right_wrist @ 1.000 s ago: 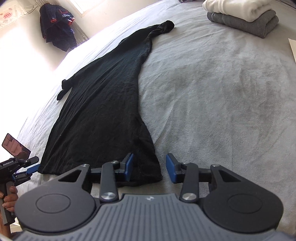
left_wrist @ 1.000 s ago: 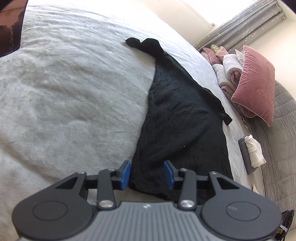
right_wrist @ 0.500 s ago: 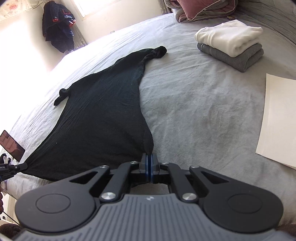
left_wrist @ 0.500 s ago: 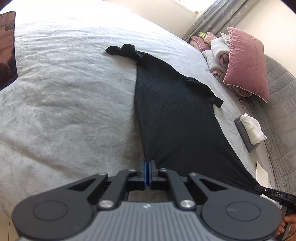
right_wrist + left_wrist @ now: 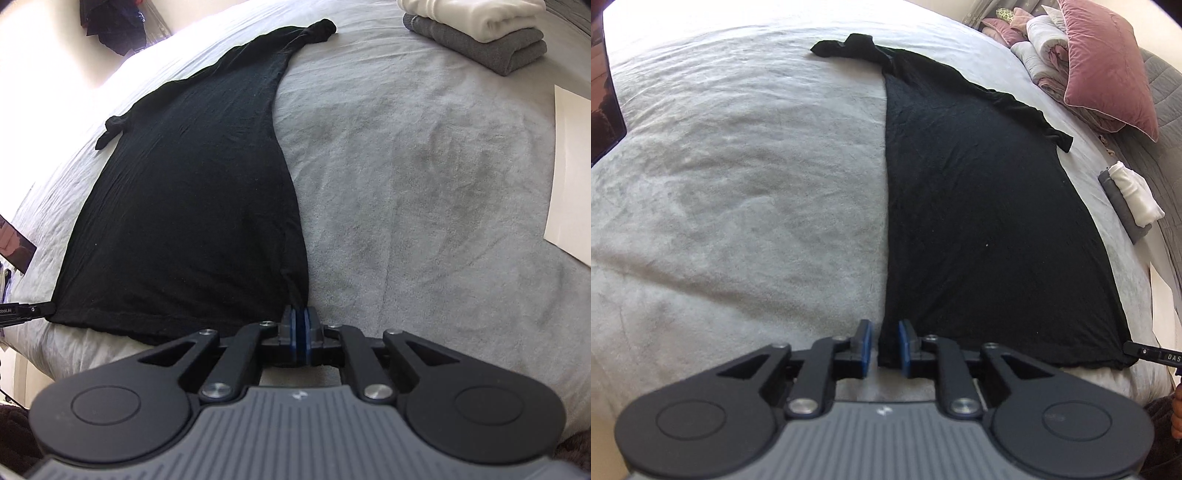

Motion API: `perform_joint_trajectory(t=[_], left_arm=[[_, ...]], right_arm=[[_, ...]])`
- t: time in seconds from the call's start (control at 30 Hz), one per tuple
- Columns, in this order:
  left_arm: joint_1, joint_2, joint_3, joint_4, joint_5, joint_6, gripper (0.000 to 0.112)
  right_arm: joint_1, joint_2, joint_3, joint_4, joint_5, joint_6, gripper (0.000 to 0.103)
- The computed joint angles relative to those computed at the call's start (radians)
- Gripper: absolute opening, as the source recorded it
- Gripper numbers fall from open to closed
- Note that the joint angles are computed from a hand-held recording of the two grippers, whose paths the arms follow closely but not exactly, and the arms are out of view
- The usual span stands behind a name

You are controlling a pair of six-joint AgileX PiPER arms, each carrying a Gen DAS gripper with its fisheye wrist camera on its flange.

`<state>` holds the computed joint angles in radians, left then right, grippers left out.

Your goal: Fold clothes

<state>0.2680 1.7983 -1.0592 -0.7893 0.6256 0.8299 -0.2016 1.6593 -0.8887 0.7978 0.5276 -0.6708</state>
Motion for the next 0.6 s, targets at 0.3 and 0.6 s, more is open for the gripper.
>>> perform_joint_trajectory(t=[0.3, 0.6], left_arm=[[-0.158, 0.05, -0.23, 0.073, -0.002, -0.115, 0.056], [-0.401, 0.292, -0.61, 0.255, 0.004, -0.362, 0.056]], right_arm=[[-0.106, 0.131, -0.163, 0.186, 0.121, -0.092, 0.031], [-0.159, 0.358, -0.486, 0.23, 0.315, -0.048, 0.031]])
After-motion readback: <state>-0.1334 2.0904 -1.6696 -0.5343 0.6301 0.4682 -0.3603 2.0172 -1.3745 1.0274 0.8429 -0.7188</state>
